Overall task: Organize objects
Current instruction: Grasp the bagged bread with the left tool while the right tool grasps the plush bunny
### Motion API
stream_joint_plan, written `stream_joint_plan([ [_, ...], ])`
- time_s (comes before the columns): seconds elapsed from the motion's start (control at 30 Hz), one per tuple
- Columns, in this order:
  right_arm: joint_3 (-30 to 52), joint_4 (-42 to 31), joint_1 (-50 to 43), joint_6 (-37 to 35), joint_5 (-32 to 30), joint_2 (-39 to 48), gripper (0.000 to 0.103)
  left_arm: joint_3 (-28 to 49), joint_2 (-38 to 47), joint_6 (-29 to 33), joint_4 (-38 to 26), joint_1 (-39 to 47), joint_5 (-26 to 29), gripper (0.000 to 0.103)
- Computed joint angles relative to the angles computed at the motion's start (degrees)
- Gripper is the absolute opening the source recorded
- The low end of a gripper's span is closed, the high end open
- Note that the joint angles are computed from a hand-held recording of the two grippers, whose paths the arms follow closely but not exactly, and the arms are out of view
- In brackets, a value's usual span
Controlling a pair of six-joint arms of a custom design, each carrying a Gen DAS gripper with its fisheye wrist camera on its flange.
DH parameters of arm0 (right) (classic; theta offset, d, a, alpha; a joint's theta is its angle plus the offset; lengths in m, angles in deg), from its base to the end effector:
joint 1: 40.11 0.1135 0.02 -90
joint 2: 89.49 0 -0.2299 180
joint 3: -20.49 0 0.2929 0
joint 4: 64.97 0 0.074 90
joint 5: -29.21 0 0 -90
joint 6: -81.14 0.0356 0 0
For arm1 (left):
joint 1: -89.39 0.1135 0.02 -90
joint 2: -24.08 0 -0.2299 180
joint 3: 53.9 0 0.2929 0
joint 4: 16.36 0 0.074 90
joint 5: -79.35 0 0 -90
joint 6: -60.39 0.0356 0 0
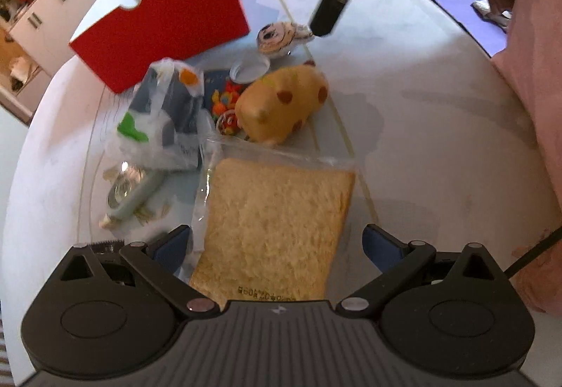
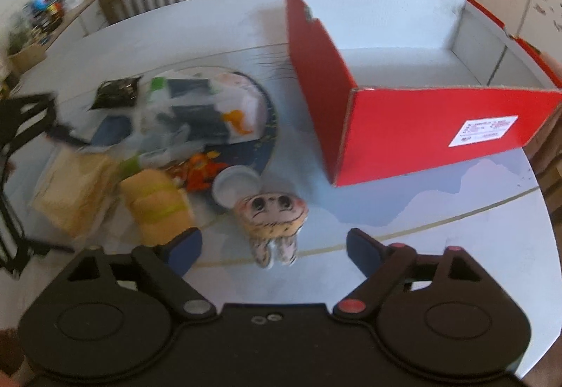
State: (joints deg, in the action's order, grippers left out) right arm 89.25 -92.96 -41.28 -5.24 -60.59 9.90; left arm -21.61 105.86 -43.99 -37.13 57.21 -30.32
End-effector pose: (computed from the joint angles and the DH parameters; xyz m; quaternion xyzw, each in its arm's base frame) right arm 0.3665 -0.0076 0.0975 0.0407 0.9619 0.0041 0.2704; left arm 0.1873 -0.1037 0.0171 0.1213 0.9636 0.0878 0.2217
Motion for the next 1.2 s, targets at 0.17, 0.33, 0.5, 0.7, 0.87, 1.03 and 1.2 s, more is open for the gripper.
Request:
stream_joint_plan([
  [0.17, 2.17, 0.97, 0.04, 0.87, 1.24, 3.7, 0.075, -0.26, 3.45, -9.32, 2.75, -3.77, -5.01, 0.102],
  [0.33, 3.26, 1.39, 0.91, 0.14, 2.1, 5.86, 0.064, -0.38, 4.29, -20.97, 3.49, -6.54, -8.94, 0.096],
  [0.5, 4.37, 0.78, 1.21, 1.11, 2.34, 7.31, 0.053, -0.56, 3.15, -31.02, 1.63, -8.39, -12.39, 0.084],
  [0.7, 4.33, 0.53, 1.46, 2.03, 2.74, 7.09, 0.041, 1.87, 4.62, -41.98, -3.24, -11.95, -15.66, 0.081],
  [0.87, 2.68, 0.42, 1.42, 3.06, 3.0, 4.46, 0.039, 4.63, 7.73, -51.41, -7.0, -14.01, -17.59, 0.08],
  [1.03, -0.31, -1.42, 1.7, 3.24, 2.38, -1.54, 0.039, 6.7, 7.58, -60.24, -11.65, -15.46, -18.21, 0.079],
  [1.2, -2.61, -3.66, 1.99, 2.05, 2.6, -7.94, 0.039, 10.68, 7.73, -66.09, -18.62, -16.24, -18.68, 0.079],
])
